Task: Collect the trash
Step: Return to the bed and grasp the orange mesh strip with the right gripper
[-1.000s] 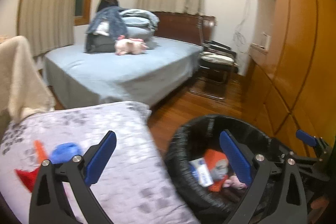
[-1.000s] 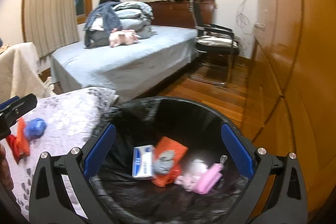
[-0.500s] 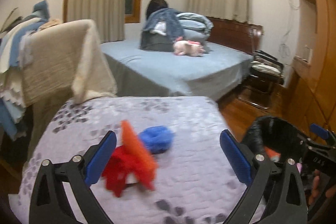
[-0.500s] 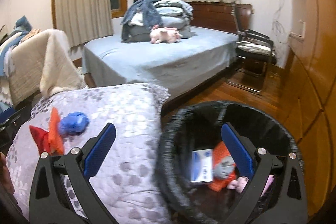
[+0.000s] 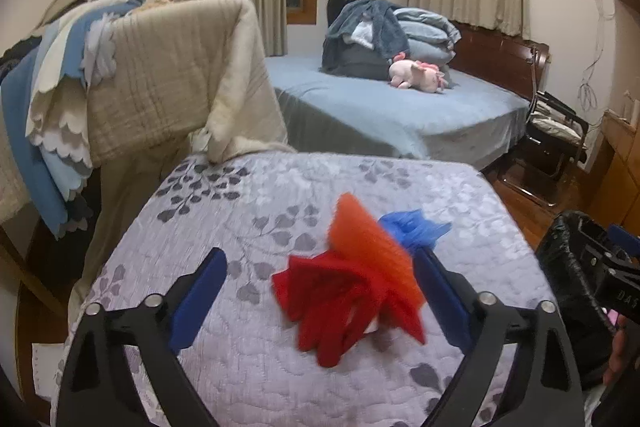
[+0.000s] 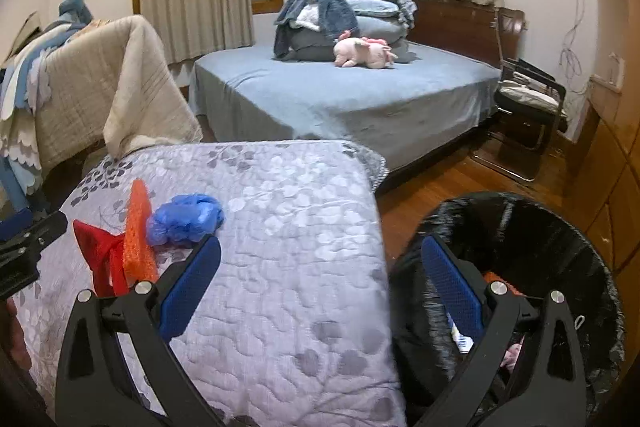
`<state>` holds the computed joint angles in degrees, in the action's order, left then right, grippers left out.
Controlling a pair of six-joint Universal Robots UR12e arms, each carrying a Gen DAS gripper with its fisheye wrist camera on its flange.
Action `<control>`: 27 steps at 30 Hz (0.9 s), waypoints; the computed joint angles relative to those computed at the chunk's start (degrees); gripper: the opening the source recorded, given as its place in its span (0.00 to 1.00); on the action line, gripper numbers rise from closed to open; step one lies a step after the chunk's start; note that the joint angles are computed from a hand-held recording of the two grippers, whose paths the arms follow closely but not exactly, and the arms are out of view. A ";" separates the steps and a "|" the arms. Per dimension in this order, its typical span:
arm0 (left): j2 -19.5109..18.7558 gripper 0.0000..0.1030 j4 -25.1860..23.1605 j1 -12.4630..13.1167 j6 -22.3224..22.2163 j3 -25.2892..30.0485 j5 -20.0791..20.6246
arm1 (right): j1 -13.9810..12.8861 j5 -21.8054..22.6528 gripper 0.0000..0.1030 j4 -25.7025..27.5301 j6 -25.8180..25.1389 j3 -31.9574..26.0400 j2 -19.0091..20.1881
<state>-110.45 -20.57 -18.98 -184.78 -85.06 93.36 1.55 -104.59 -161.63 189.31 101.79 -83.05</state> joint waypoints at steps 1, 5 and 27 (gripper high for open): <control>0.00 0.88 -0.31 0.16 -0.13 -0.17 0.07 | 0.09 0.55 0.95 0.40 -0.11 -0.36 0.33; 0.08 0.87 -0.71 0.65 -0.41 -0.87 0.63 | 0.79 2.23 0.94 0.83 -0.86 -1.50 1.74; -0.67 0.86 -0.64 3.06 -1.31 -1.37 2.52 | 4.21 13.22 0.61 6.25 -5.69 -9.25 8.73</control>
